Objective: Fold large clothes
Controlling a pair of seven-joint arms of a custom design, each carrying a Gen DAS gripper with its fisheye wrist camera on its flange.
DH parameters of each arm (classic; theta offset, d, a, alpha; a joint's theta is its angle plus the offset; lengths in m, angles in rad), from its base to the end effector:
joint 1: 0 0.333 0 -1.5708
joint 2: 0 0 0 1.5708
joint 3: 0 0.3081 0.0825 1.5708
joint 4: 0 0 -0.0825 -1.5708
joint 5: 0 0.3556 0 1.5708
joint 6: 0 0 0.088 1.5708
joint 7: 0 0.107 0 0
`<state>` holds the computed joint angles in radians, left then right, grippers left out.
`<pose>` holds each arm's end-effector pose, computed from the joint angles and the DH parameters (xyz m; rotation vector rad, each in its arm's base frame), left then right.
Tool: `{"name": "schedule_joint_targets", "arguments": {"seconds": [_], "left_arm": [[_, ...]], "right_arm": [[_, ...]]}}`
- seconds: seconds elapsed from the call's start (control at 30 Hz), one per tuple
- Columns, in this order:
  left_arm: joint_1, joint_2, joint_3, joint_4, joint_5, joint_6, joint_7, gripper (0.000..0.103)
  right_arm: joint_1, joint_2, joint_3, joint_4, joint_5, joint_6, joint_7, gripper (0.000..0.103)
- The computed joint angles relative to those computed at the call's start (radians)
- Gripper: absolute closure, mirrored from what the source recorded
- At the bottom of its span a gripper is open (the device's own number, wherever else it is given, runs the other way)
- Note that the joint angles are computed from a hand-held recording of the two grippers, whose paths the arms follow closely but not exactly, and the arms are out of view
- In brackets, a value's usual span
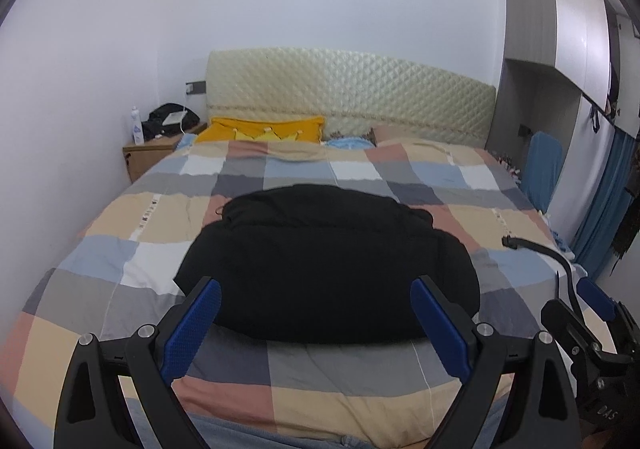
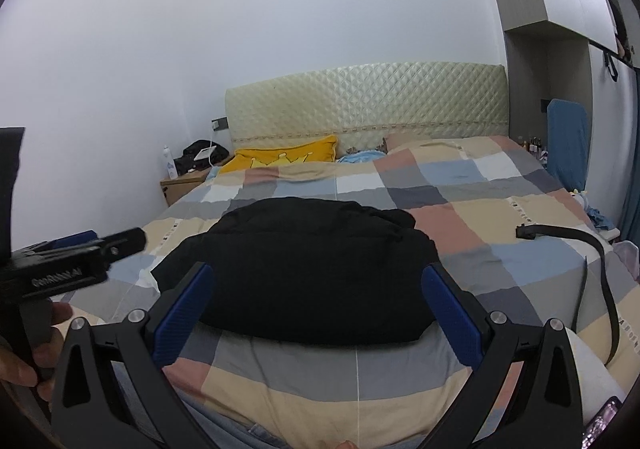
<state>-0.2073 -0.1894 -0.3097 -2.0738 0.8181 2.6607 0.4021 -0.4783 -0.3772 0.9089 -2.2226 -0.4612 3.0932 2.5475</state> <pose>0.4394 -0.2877 0.5904 -1.6847 1.6174 -0.9343 0.4150 0.2977 0.5854 -1.5058 1.4316 -0.7316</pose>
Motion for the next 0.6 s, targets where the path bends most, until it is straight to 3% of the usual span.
{"name": "schedule_joint_targets", "arguments": {"seconds": [0.6], "left_arm": [[-0.011, -0.003, 0.005, -0.013, -0.046, -0.025, 0.019, 0.007]], "right_arm": [[0.046, 0.012, -0.048, -0.006, -0.038, -0.024, 0.035, 0.000]]}}
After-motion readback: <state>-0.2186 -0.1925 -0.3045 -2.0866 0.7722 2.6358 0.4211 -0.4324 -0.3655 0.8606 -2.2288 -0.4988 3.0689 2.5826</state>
